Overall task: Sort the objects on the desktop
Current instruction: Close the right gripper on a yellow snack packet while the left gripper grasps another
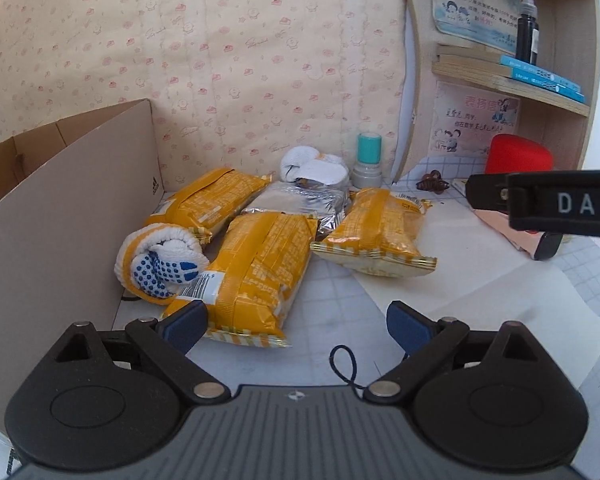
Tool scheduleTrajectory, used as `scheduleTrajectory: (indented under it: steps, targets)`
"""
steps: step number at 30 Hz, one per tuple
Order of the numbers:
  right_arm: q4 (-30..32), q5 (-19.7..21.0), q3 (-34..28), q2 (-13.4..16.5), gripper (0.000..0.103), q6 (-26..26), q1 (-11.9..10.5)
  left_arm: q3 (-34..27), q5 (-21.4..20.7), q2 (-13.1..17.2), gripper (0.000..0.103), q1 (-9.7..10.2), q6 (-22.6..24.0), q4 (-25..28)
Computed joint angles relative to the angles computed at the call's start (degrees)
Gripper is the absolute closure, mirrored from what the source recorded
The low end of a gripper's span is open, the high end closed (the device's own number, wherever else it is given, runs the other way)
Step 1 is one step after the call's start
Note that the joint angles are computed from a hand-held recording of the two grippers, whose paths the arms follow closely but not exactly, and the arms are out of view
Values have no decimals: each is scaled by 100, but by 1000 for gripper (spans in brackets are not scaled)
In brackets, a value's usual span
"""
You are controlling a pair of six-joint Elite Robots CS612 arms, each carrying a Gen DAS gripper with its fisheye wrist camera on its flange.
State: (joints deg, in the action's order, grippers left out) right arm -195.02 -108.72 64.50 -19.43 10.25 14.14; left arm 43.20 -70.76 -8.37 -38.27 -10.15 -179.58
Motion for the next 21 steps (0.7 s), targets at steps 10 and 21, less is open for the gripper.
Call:
scheduleTrajectory:
  steps: [10,21]
  targets:
    - [-45,4,45,-16,32,-54,4,-772,540,292,3,39,20,1013]
    - [393,193,-294,139,31,-117,-12,-1299,544,522,0,55,-57,1479]
